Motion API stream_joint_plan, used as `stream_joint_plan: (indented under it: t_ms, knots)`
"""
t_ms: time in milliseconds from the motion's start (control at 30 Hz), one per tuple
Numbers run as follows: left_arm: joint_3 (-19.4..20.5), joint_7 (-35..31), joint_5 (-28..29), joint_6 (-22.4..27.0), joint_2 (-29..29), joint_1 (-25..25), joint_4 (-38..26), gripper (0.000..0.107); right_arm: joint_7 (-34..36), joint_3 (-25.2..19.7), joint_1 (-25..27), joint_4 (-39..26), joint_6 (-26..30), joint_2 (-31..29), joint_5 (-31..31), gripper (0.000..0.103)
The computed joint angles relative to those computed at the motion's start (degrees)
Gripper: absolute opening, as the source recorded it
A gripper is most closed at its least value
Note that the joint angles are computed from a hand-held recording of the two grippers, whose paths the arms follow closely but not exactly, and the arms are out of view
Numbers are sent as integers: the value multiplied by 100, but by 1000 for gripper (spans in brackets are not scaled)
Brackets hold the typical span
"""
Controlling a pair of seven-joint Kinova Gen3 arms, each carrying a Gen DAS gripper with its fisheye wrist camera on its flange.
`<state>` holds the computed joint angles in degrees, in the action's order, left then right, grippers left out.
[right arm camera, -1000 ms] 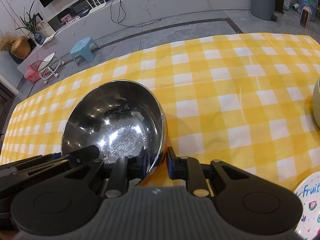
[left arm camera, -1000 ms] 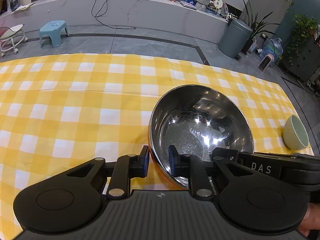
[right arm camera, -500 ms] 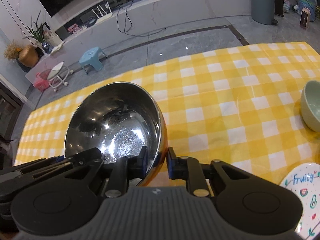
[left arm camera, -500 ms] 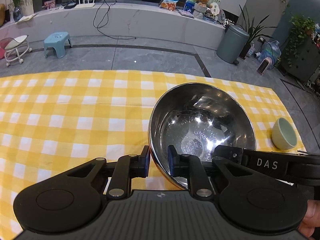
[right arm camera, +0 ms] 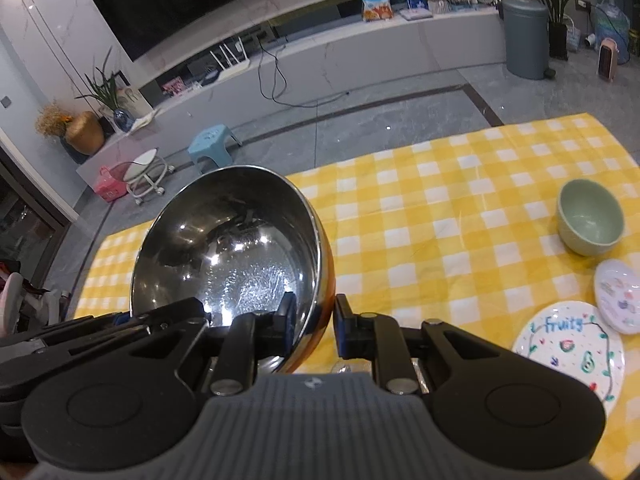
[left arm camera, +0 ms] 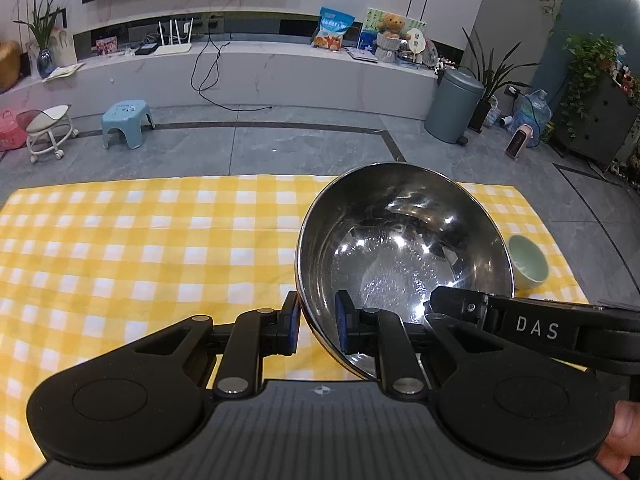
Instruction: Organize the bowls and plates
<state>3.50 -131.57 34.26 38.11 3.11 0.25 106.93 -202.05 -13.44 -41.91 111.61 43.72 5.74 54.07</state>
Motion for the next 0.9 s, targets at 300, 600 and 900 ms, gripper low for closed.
stream_joint_plan:
  t_ms: [300, 600, 900]
  knots:
    - [-263, 92, -151, 407, -619, 29, 249, 20, -557, -560, -408, 164, 698, -405, 88, 18]
    - [-556, -80, -124, 709, -861, -11, 609, 20, -1053, -919, -783, 332, 1016, -407, -21, 18]
    - [-648, -317, -245, 692, -908, -123, 1073, 20, -1277, -851, -1130, 446, 870, -130, -207, 19]
